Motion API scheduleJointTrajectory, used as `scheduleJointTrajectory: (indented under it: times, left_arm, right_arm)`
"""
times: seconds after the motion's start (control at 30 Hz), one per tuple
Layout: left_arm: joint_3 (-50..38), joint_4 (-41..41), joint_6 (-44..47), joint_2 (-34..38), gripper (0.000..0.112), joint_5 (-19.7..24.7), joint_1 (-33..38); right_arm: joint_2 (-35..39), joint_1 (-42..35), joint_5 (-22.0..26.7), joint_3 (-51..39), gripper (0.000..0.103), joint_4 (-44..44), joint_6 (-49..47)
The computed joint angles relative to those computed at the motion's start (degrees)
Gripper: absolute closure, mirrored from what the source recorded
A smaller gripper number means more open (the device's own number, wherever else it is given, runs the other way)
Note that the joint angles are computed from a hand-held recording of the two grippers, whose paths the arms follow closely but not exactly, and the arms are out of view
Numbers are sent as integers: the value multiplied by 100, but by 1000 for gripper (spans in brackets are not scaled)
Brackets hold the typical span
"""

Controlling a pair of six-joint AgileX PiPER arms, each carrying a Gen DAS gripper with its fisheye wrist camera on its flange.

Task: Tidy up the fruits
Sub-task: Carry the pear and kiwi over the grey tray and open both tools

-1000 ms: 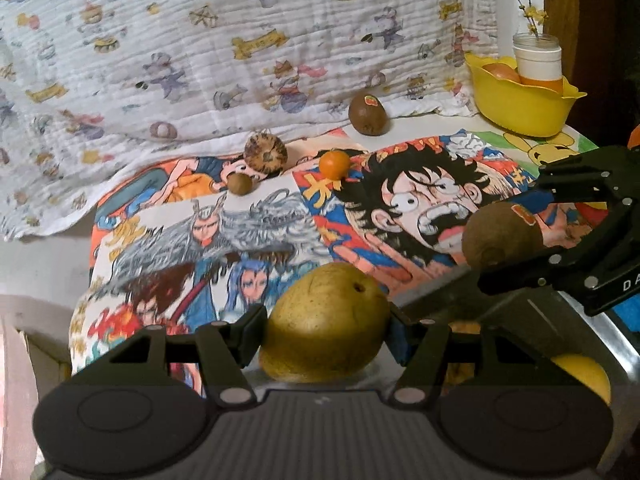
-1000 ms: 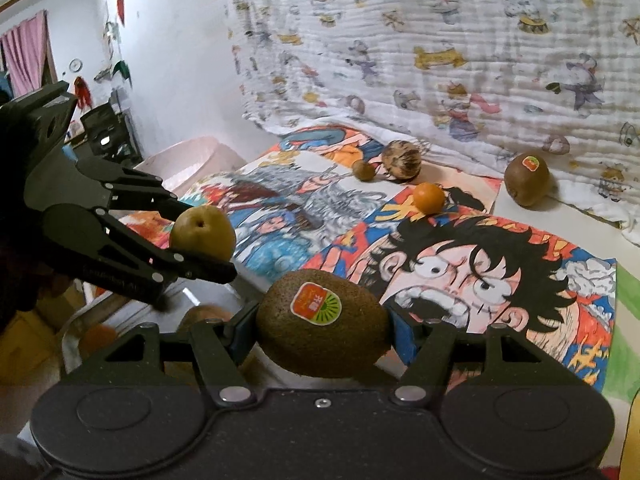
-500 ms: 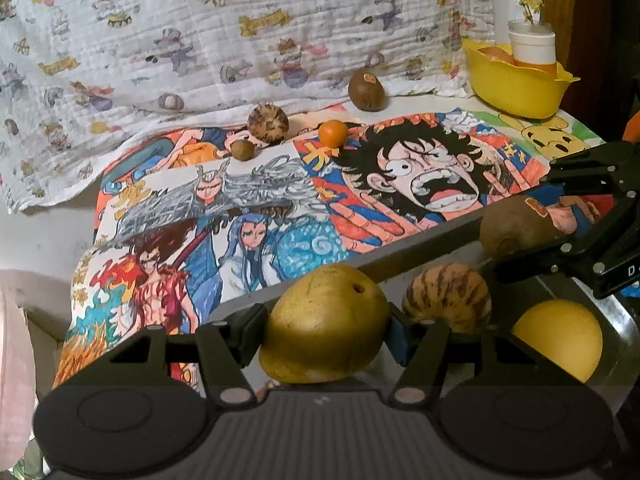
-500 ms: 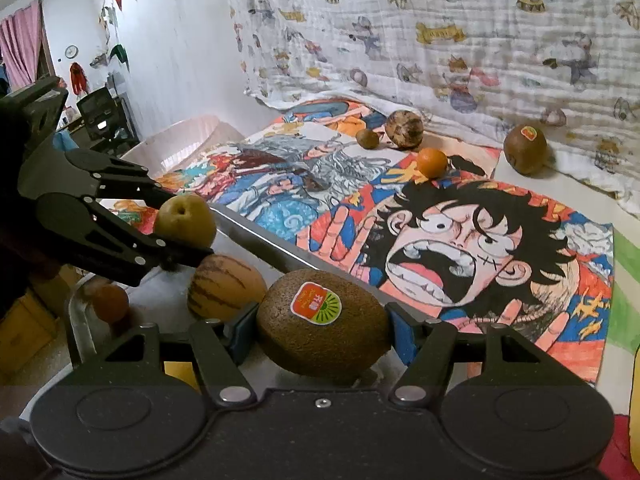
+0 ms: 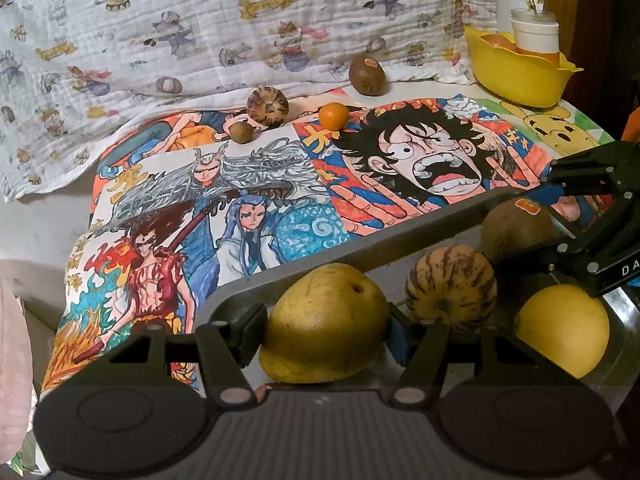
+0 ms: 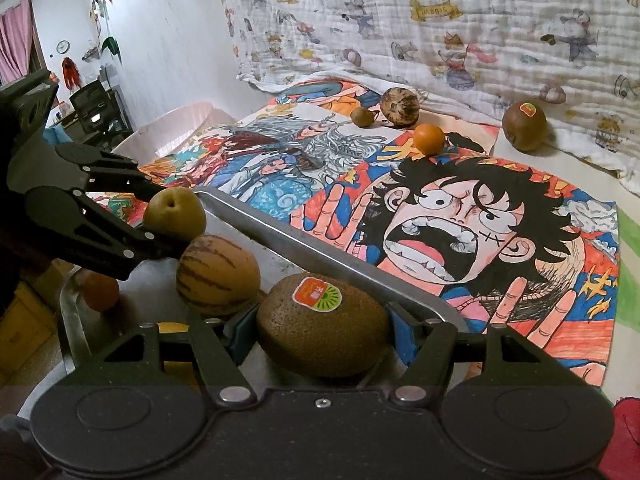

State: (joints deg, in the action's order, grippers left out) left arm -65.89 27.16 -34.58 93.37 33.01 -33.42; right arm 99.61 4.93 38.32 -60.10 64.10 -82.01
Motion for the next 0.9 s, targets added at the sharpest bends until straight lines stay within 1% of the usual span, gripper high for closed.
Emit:
scheduleJointTrajectory:
  times: [0.4, 0.57, 0.9]
  left_arm:
    - [39, 38, -50, -34, 45, 29, -41]
    - [55, -31, 34, -105, 38, 37, -79]
    - [232, 551, -607, -484, 25, 246, -319]
  right_arm:
    - [-11, -25, 69, -28, 33, -166, 151]
    - [-95, -34, 56, 17, 31, -78, 48]
    - [-472, -223, 206, 186, 22, 55, -19]
